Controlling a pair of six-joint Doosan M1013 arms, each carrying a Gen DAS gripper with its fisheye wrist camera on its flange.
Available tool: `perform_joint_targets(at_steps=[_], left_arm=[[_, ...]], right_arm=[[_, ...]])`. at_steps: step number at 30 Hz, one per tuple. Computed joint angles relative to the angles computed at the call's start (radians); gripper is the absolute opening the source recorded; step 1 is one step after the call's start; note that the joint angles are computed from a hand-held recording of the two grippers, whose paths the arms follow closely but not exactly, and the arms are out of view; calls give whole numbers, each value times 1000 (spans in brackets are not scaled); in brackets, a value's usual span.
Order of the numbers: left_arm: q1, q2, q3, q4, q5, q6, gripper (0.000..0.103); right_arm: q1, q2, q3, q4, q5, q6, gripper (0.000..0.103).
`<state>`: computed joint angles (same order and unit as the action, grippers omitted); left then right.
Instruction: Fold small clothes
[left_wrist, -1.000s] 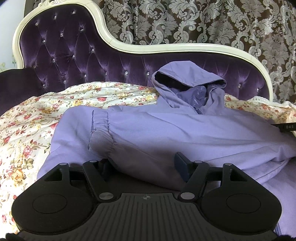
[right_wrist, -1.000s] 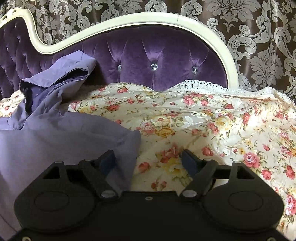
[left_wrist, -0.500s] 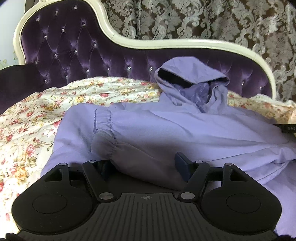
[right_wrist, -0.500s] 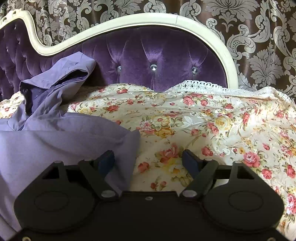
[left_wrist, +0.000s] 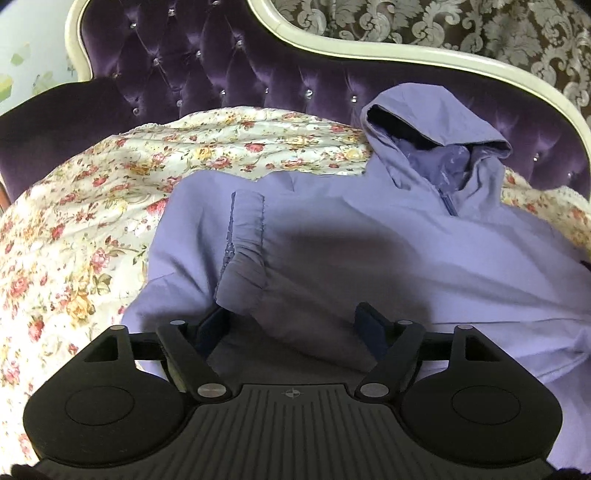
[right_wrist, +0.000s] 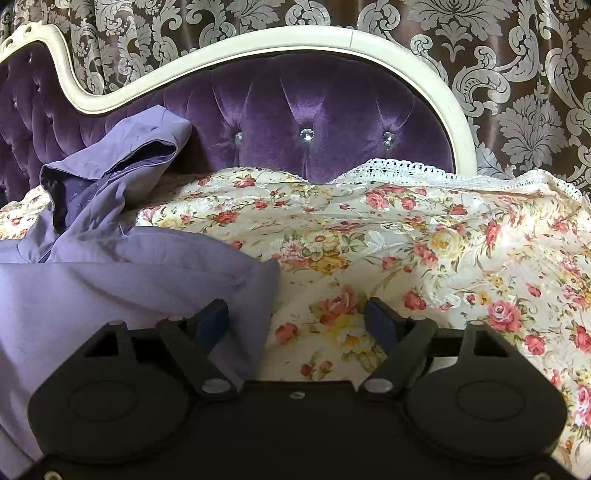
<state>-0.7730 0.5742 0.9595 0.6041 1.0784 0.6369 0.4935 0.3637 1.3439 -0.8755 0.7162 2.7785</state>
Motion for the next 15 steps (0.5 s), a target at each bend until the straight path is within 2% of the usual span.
perform_joint_targets(at_steps=[8,12,15], left_arm=[[-8,-21,34,27,-46,16,79],[-12,-37,40,49,-62,7,79],[-15,-48,34,75,-82,6,79]], right_arm=[[-7,-4,2,38,-22,-25,90],[-17,-9,1,102,-45,-81,98],[-28,-14,-4,170,-58,-134,99]])
